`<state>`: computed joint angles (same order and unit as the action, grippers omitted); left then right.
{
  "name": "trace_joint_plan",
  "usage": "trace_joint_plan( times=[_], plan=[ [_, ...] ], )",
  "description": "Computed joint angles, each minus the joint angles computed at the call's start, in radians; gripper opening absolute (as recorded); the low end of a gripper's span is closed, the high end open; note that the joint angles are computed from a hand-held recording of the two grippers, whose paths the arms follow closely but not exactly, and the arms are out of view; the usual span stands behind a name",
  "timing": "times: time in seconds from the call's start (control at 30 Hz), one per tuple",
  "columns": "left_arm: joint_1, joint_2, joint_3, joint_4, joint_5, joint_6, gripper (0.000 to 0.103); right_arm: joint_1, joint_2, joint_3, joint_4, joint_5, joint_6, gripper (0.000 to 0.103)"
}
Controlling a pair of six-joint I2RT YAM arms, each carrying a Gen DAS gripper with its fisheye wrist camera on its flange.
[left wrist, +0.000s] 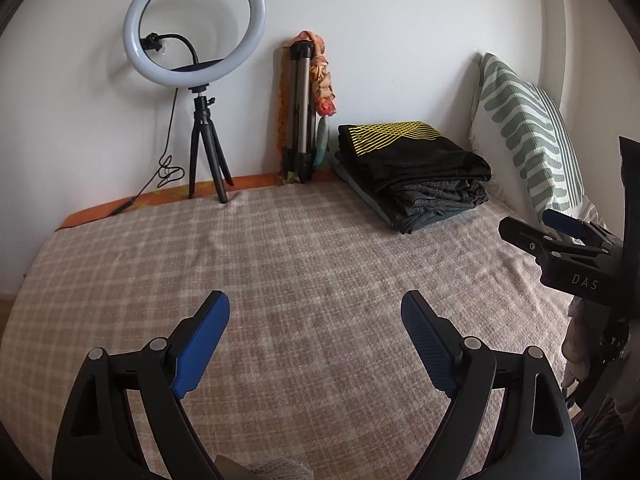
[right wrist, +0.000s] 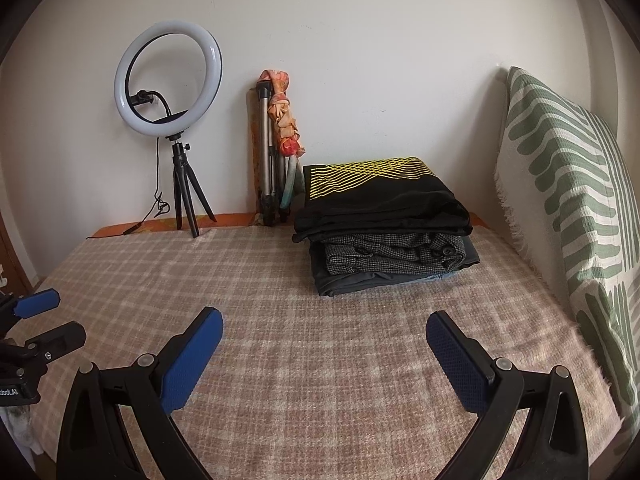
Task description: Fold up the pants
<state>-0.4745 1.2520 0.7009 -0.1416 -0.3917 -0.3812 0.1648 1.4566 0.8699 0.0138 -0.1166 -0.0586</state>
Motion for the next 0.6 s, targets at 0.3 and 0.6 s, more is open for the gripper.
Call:
trace_joint_plan(
  times=[0.3, 0.6],
  plan=[
    [-0.024, -0.008, -0.006, -0.006, -0.032, -0.007, 0.088, -0.006, -0.008, -0.015, -0.003, -0.001, -0.001, 0.103],
    [-0.031, -0.005, -0.006, -0.010, -0.041, -0.013, 0.088, -0.002, -0.019, -0.022, -0.006, 0.004, 0.006, 0.103]
  ],
)
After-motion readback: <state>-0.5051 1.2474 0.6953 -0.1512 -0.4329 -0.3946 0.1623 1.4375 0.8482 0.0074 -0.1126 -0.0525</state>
